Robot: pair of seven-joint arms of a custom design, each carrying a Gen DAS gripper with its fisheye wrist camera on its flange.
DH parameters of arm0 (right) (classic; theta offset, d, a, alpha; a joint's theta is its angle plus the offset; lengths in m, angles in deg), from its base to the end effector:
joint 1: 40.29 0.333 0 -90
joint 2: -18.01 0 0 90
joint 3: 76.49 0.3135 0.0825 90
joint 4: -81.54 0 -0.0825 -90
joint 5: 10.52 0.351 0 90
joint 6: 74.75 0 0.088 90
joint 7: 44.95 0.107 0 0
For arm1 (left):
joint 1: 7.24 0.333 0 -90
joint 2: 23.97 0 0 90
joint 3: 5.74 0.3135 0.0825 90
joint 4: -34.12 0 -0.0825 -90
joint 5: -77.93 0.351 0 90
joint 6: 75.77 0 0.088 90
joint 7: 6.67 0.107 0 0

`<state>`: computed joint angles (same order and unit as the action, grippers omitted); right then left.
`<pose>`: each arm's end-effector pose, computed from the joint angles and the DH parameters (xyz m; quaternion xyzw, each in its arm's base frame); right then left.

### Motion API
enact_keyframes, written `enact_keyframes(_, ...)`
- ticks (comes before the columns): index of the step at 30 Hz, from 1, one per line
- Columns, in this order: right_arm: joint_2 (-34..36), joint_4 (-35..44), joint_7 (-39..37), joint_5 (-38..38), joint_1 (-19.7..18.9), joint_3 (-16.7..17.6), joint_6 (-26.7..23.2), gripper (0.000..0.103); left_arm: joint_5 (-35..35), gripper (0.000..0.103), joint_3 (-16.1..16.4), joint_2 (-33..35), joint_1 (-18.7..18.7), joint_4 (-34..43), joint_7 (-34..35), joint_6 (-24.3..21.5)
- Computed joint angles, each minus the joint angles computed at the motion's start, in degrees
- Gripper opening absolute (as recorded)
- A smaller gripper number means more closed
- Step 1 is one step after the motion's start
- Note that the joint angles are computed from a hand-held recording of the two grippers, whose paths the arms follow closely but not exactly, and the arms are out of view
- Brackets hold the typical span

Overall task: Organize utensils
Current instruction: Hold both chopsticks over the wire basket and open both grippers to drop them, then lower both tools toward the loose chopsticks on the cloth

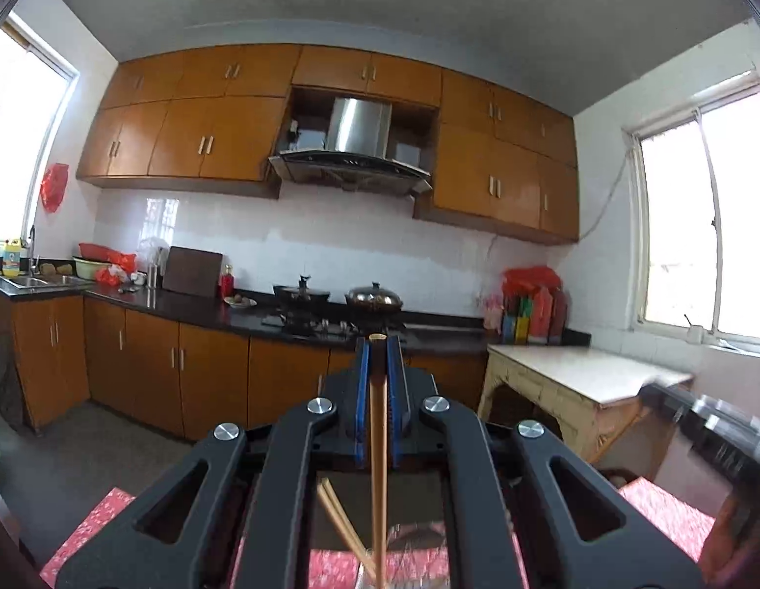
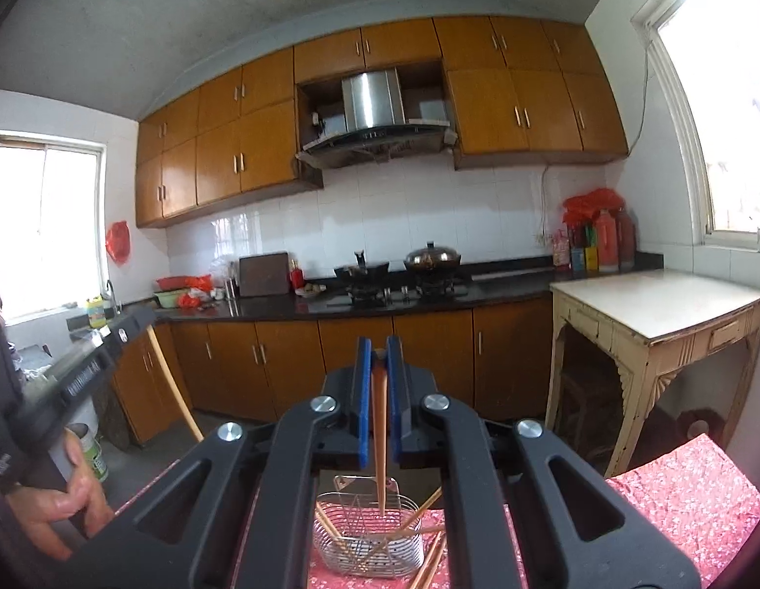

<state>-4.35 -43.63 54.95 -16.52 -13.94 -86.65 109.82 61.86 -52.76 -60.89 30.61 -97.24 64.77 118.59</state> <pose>0.4239 0.1121 0.7256 -0.5810 0.4865 -0.3464 0.5531 0.3892 -0.1645 0.7008 -0.5315 0.4535 -0.5365 0.4733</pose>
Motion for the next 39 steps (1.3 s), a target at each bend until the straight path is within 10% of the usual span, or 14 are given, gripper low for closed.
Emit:
enact_keyframes(10,8.85,7.09,-13.96,14.80,18.43,-15.68,-4.64,0.007,-0.11,0.007,-16.03,2.87,17.50,4.78,-5.99,1.92)
enact_keyframes(15,12.41,9.42,-16.59,19.57,16.83,-14.63,-6.20,0.007,2.04,0.007,-20.92,2.75,23.55,6.49,-8.88,1.16)
enact_keyframes(18,14.01,9.74,-9.92,13.45,7.98,-7.85,-7.59,0.009,4.12,0.008,-22.36,2.33,25.97,7.51,-10.49,-0.90)
enact_keyframes(22,11.10,5.14,-5.23,9.36,-0.92,-1.10,-4.99,0.038,6.41,0.019,-17.82,3.67,21.27,5.28,-11.68,-2.56)
enact_keyframes(24,8.66,2.11,-3.72,7.97,-5.62,2.12,-3.82,0.038,6.74,0.042,-13.62,2.13,17.52,2.39,-11.78,-2.89)
enact_keyframes(30,-0.52,-9.61,1.65,5.01,-12.29,3.68,-2.08,0.039,7.63,0.048,-0.28,-1.76,3.29,-7.97,-9.23,-5.15)
enact_keyframes(36,-5.29,-19.81,5.19,3.04,-13.28,1.64,-5.08,0.039,7.65,0.059,8.68,-5.59,-9.67,-19.01,-8.61,-10.59)
enact_keyframes(39,-5.87,-24.73,3.83,4.62,-7.48,-2.35,-6.88,0.037,8.75,0.059,11.47,-4.83,-15.53,-22.66,-9.19,-15.46)
